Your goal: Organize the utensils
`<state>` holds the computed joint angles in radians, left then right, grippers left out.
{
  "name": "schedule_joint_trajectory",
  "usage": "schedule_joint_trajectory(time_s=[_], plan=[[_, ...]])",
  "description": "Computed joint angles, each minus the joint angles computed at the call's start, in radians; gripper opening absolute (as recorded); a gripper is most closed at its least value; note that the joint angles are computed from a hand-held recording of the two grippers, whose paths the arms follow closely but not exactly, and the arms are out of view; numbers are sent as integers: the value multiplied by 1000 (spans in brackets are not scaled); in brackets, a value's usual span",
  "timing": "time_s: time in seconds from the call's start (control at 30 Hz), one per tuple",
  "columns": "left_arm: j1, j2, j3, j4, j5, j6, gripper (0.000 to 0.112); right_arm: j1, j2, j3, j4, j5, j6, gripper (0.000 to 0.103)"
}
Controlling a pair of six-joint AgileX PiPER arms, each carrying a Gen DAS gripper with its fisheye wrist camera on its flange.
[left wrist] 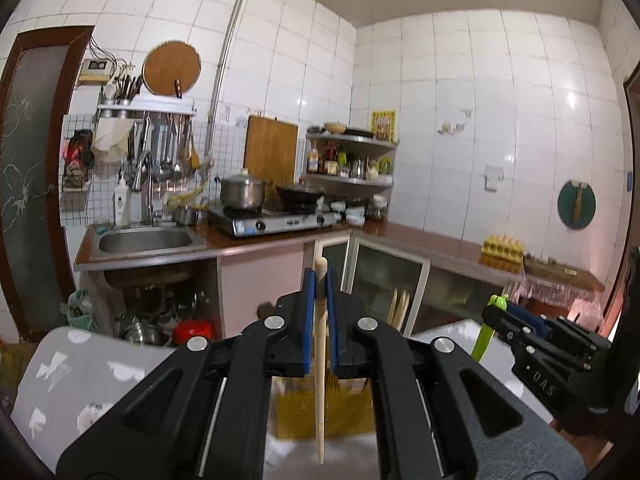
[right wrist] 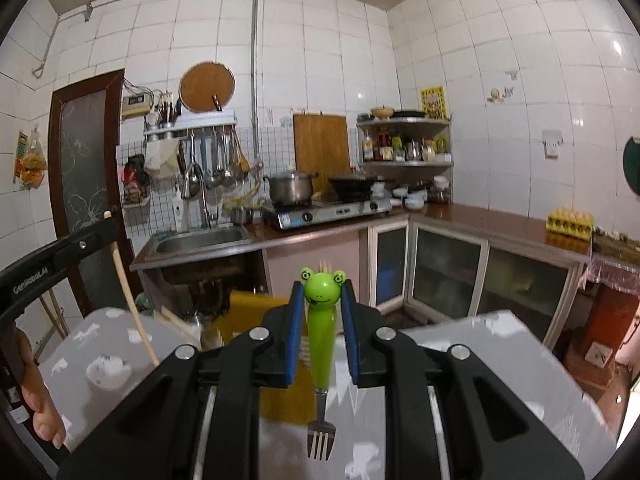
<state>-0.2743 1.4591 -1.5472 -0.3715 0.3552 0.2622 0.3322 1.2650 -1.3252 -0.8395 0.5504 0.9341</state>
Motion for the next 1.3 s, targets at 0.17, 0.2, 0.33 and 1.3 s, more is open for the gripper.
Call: schedule_joint_trajectory(time_s=[0.17, 0.2, 0.33, 1.3], plan=[[-10, 114, -226, 76, 53, -101, 5, -50, 124, -222, 138, -3, -148, 19], [-14, 142, -271, 97, 66, -126, 5, -60, 146, -256, 163, -7, -170, 19], [-32, 261, -419, 182, 81, -192, 5, -96, 243, -368, 254, -20, -233, 19], [65, -44, 221, 166, -97, -125, 99, -95, 92, 46, 218, -43, -172, 74]])
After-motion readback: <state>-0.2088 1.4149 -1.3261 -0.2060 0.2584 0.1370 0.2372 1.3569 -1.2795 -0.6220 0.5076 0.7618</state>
